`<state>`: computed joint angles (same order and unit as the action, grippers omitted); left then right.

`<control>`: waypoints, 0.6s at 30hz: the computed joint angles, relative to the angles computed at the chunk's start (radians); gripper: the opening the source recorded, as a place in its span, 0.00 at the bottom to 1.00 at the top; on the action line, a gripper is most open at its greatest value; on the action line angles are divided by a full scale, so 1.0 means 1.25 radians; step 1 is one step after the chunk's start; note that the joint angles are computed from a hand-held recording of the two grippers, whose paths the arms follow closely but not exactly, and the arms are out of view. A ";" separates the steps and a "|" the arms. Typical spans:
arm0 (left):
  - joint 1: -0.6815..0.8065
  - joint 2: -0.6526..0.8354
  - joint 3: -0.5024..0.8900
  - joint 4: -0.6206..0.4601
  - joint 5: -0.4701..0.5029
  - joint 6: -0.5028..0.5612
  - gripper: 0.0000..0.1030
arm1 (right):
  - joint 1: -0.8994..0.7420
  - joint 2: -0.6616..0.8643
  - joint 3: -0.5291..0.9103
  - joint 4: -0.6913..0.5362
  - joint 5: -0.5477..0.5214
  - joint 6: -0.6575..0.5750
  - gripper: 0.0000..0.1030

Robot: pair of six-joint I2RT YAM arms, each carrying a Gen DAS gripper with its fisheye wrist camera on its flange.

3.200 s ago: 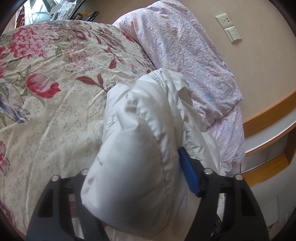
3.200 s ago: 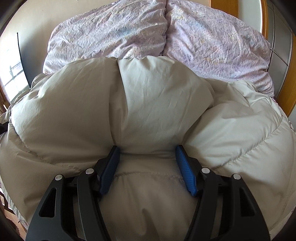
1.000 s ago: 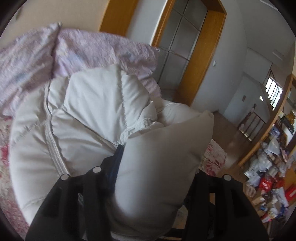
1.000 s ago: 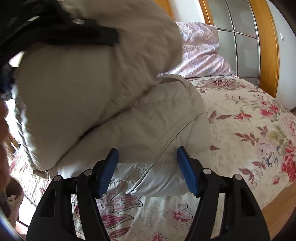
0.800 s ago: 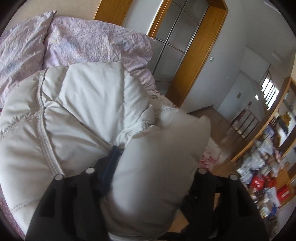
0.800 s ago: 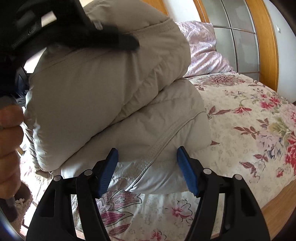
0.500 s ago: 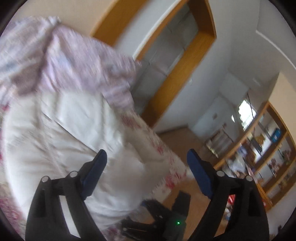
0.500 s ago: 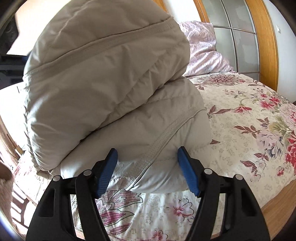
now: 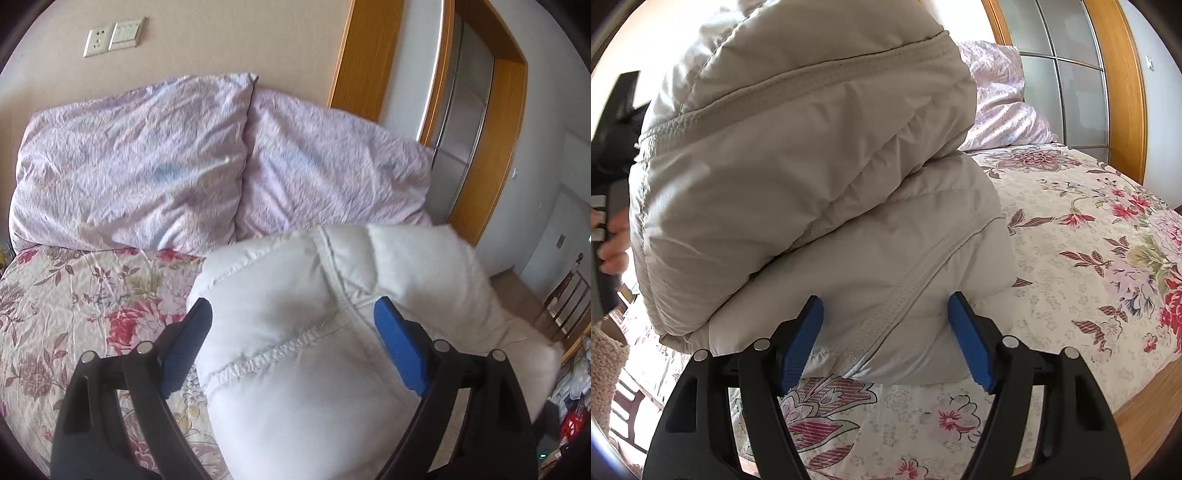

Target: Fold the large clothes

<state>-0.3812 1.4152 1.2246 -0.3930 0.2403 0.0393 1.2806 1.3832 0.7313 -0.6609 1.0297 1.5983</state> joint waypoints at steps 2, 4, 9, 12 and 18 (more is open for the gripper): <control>-0.009 0.024 -0.007 -0.001 0.003 -0.001 0.83 | 0.001 0.001 -0.001 0.002 0.001 -0.002 0.70; -0.022 0.033 -0.025 0.017 -0.003 -0.011 0.83 | 0.003 0.004 -0.003 0.005 0.003 -0.003 0.70; -0.078 0.039 -0.059 0.070 -0.070 0.013 0.83 | 0.008 0.018 -0.005 0.018 0.013 -0.002 0.72; -0.112 0.043 -0.072 0.088 -0.115 0.031 0.83 | 0.012 0.041 0.006 0.011 0.022 0.007 0.73; -0.164 0.057 -0.090 0.120 -0.176 0.049 0.83 | 0.016 0.064 0.017 -0.001 0.032 0.008 0.75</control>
<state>-0.5856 1.4862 1.1121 -0.2427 0.0209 0.1004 1.3010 1.4636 0.7524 -0.6622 1.0695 1.6081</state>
